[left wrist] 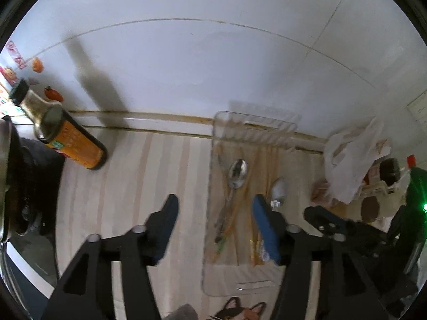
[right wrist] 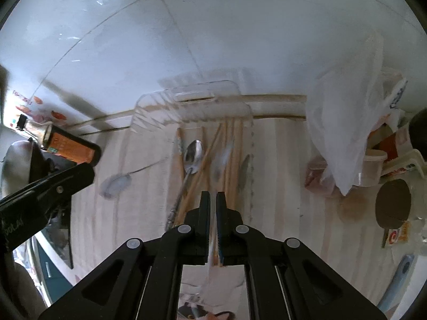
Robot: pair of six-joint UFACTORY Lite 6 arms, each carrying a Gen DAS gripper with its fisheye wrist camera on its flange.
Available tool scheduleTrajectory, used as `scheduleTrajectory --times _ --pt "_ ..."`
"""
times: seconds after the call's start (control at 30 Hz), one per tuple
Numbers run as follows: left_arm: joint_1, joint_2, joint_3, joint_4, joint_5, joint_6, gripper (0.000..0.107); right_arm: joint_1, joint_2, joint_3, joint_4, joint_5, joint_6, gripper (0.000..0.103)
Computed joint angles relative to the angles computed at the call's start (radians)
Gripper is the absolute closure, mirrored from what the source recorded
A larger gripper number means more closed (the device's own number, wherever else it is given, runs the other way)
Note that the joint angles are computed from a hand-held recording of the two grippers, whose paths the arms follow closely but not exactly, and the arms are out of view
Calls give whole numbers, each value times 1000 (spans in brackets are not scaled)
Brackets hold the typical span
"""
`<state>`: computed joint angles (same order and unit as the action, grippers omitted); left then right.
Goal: Organize utensils
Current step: 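Carry both held spoons over the clear rack and lower them in, then open both tools to release the spoons into the rack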
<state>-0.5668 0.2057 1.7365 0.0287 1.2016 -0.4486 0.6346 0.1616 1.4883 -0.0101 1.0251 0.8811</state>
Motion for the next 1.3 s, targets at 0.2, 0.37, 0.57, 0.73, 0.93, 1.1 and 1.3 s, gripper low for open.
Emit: scheduleTrajectory --times 0.2,0.37,0.57,0.73,0.93,1.1,1.3 --pt "-15 -141 -145 131 -35 -73 33 49 -35 6 -104 75 99 59" --pt "-68 -280 -317 261 -78 -154 4 172 -63 7 -248 193 241 27" --pt "-146 -372 -468 326 -92 -216 4 330 -102 -43 -345 318 429 1" --pt "-201 -414 -533 347 -91 -253 4 404 -109 -63 -372 387 507 0" --pt "-279 -481 -548 371 -37 -324 4 481 -133 -44 -404 483 584 0" --pt "-417 -561 -519 434 89 -439 4 586 -129 52 -461 611 636 0" --pt "-753 -633 -413 556 371 -677 4 805 -67 282 -544 847 729 0"
